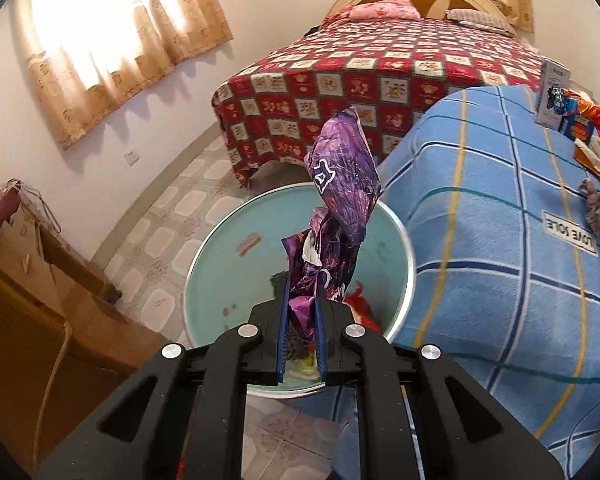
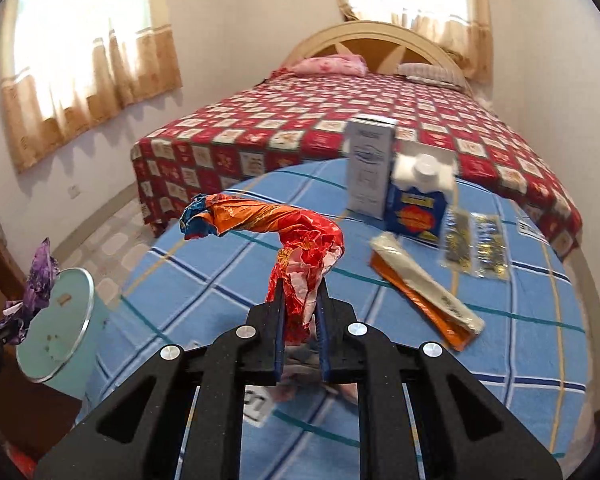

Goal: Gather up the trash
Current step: 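Carry the purple wrapper over the bin with the left gripper while the right gripper grasps the orange wrapper, then hold the purple wrapper and orange wrapper above the light-blue bin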

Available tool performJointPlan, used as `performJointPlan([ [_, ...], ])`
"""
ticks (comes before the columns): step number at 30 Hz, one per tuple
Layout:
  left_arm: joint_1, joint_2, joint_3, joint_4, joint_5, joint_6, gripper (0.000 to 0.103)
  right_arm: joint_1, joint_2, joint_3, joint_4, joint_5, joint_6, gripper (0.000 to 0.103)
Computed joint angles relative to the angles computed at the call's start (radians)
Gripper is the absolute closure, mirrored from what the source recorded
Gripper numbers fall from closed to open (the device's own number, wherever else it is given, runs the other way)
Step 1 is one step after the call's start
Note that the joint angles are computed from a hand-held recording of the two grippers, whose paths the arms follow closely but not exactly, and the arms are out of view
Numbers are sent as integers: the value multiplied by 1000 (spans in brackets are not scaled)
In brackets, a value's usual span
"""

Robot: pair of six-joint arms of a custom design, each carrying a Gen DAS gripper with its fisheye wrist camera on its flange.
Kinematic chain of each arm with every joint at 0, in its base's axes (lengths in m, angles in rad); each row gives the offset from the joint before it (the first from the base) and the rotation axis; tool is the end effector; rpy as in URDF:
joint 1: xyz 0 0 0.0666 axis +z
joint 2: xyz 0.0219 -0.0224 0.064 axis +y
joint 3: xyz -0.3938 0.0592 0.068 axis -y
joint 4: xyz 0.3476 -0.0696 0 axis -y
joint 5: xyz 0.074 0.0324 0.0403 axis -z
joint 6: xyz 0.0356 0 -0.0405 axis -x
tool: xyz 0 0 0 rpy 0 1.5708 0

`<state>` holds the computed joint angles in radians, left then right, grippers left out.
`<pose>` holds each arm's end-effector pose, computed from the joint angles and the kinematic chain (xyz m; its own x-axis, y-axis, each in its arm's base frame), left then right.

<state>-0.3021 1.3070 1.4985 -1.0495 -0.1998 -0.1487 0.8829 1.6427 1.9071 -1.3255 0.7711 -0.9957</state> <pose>0.3812 -0.1118 0.5122 -0.6895 0.3670 -0.6245 0.2728 0.9302 0.2454 0.3382 0.3718 0.5224 -0.5852 0.2357 -0.7759 0.2811 0.9565 0.0785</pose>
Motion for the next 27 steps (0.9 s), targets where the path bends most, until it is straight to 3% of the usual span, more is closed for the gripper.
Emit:
performJointPlan([
  [13,93,-14,-29,4,-12,-31,92,30,211,254,53,-78,200,89],
  [27,157,-13,-37,9,-18,-33,92,44,385,503,27,-130,320,89],
])
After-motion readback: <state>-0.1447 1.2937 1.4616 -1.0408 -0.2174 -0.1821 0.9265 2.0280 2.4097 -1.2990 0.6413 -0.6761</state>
